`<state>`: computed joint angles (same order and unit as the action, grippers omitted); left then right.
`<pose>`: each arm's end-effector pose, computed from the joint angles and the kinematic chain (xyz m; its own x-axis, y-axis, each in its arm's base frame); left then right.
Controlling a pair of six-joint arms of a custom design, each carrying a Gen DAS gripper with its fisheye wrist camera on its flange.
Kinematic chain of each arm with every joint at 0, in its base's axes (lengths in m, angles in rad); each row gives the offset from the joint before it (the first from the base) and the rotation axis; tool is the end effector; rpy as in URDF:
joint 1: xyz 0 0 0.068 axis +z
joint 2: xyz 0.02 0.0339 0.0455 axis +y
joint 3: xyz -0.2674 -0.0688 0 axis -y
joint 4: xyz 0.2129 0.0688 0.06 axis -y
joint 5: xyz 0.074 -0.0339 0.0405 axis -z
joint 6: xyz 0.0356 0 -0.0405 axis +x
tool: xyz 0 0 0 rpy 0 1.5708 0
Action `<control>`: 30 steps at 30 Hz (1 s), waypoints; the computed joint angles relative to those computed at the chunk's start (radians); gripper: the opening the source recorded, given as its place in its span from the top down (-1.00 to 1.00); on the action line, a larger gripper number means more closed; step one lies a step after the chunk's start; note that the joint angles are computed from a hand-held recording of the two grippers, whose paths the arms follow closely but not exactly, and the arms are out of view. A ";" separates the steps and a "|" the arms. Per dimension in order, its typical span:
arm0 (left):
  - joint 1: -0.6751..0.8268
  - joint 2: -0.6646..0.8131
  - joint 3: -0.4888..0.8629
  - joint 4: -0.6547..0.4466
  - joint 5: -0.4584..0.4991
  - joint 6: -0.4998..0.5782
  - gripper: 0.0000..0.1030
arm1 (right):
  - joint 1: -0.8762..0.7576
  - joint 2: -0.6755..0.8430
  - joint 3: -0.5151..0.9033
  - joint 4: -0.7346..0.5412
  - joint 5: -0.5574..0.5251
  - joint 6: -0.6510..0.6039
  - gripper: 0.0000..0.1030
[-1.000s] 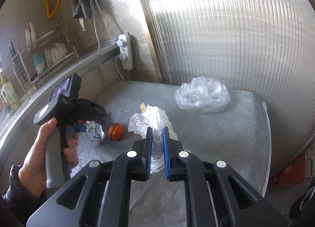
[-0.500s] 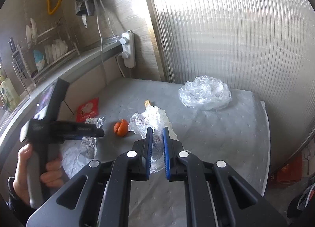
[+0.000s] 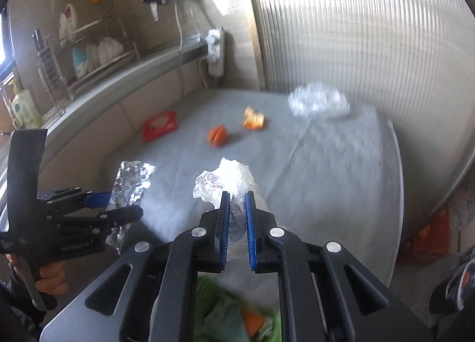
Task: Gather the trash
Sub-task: 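Carry the plastic and foil wrapper over the green basket and open both grippers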
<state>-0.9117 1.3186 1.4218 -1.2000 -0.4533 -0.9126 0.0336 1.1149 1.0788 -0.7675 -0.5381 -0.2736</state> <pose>0.1392 -0.1543 0.3597 -0.7987 -0.1303 -0.5875 -0.0712 0.9899 -0.1227 0.1891 0.0246 0.3306 -0.5888 -0.2519 -0.7680 -0.5645 0.8082 0.1677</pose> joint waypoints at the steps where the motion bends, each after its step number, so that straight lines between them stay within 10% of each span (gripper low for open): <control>1: -0.047 -0.020 -0.036 0.016 -0.010 -0.002 0.06 | -0.015 -0.035 -0.031 -0.029 -0.005 -0.009 0.78; 12: -0.273 -0.105 -0.282 0.141 0.046 -0.124 0.06 | -0.121 -0.274 -0.251 -0.292 0.011 -0.114 0.78; 22: -0.323 -0.115 -0.349 0.187 0.071 -0.133 0.06 | 0.101 -0.371 -0.338 -0.287 0.148 -0.010 0.67; 25: -0.342 -0.106 -0.357 0.203 0.086 -0.126 0.06 | 0.115 -0.376 -0.368 -0.257 0.155 0.037 -0.53; 30: -0.340 -0.075 -0.358 0.231 0.116 -0.092 0.05 | 0.057 -0.378 -0.362 -0.233 0.142 0.048 -0.90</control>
